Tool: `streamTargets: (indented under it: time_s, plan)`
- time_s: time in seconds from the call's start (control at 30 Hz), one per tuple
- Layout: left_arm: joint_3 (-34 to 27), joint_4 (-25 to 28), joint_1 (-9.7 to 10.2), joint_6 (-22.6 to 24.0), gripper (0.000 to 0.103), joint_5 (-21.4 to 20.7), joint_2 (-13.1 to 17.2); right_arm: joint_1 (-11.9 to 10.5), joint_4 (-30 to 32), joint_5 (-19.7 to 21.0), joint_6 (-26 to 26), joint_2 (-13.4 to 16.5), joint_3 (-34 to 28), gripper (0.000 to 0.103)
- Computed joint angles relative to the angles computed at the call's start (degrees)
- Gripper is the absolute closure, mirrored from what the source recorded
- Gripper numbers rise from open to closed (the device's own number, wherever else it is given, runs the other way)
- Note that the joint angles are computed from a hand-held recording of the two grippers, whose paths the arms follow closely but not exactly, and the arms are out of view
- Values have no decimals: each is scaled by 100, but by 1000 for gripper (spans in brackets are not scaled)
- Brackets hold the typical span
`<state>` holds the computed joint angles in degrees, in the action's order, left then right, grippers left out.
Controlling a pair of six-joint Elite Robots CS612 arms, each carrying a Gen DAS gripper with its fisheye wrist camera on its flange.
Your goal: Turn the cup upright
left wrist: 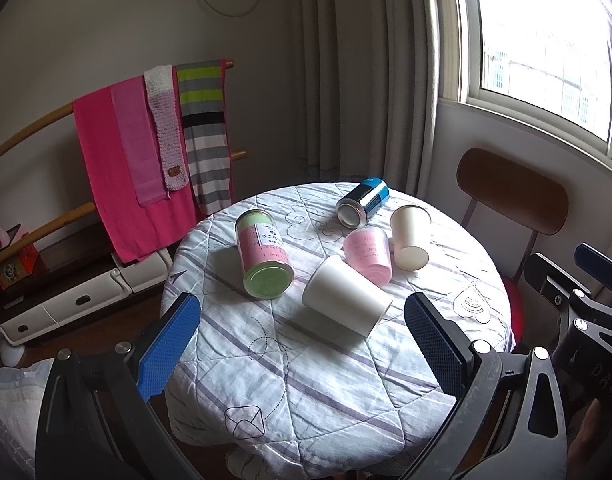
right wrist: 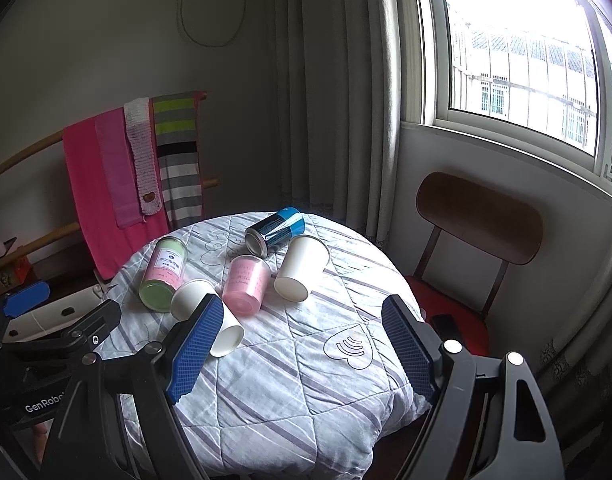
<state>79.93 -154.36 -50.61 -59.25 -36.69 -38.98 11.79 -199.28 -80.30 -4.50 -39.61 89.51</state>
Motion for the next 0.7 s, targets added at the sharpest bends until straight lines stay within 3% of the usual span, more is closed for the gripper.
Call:
streamTargets:
  time_s: [0.37, 0.7]
  plan:
    - [0, 129, 20, -118, 0, -120, -13, -23, 141, 34, 46, 44, -62, 20]
    - [112, 346, 169, -447, 0, -345, -73, -6, 321, 68, 18, 119, -172, 20]
